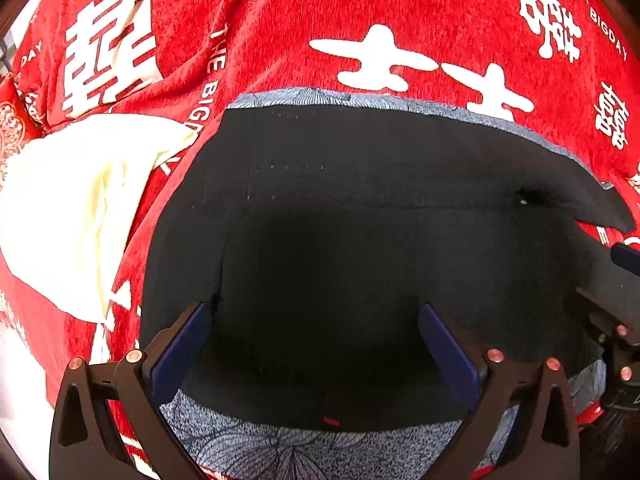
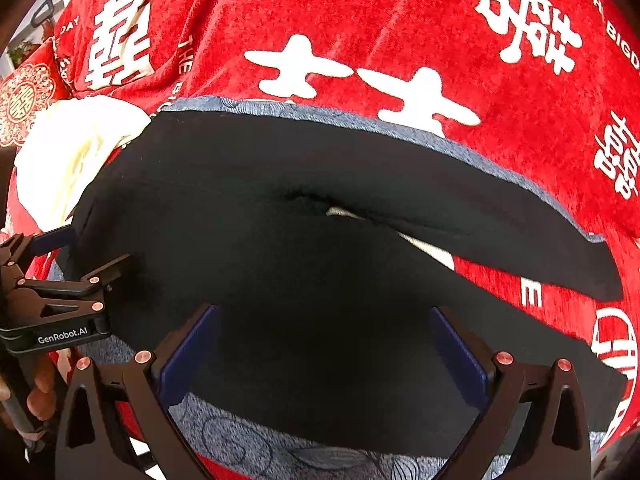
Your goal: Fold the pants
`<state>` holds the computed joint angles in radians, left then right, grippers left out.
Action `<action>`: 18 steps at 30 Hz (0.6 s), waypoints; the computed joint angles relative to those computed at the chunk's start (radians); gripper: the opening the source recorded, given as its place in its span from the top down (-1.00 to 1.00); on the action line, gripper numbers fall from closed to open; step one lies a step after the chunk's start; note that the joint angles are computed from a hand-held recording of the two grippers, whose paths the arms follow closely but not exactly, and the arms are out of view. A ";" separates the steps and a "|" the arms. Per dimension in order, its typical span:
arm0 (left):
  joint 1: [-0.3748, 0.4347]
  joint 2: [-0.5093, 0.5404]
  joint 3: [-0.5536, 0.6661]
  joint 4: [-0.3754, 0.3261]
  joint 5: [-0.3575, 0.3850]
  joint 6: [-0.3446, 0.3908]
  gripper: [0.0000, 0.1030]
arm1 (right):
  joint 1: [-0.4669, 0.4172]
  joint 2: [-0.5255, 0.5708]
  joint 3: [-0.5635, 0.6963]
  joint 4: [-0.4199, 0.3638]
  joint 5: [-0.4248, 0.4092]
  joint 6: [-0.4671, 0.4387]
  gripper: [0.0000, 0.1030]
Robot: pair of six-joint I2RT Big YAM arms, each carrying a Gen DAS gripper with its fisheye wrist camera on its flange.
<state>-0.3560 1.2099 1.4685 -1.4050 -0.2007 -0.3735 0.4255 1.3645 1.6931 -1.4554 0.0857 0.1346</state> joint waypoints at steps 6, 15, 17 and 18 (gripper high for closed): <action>0.022 0.035 0.047 0.002 0.009 0.015 -1.00 | 0.003 0.047 0.049 0.003 0.004 -0.047 -1.00; 0.077 0.141 0.157 -0.014 0.061 0.056 -1.00 | -0.037 0.171 0.179 0.017 -0.077 -0.215 -1.00; 0.086 0.170 0.183 -0.020 0.065 0.060 -1.00 | -0.055 0.222 0.235 0.007 -0.107 -0.266 -1.00; 0.090 0.184 0.196 -0.020 0.067 0.064 -1.00 | -0.064 0.244 0.260 0.002 -0.131 -0.288 -1.00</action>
<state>-0.2655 1.3940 1.6640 -1.4249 -0.1335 -0.3093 0.3617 1.6090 1.9530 -1.4531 -0.0449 -0.1532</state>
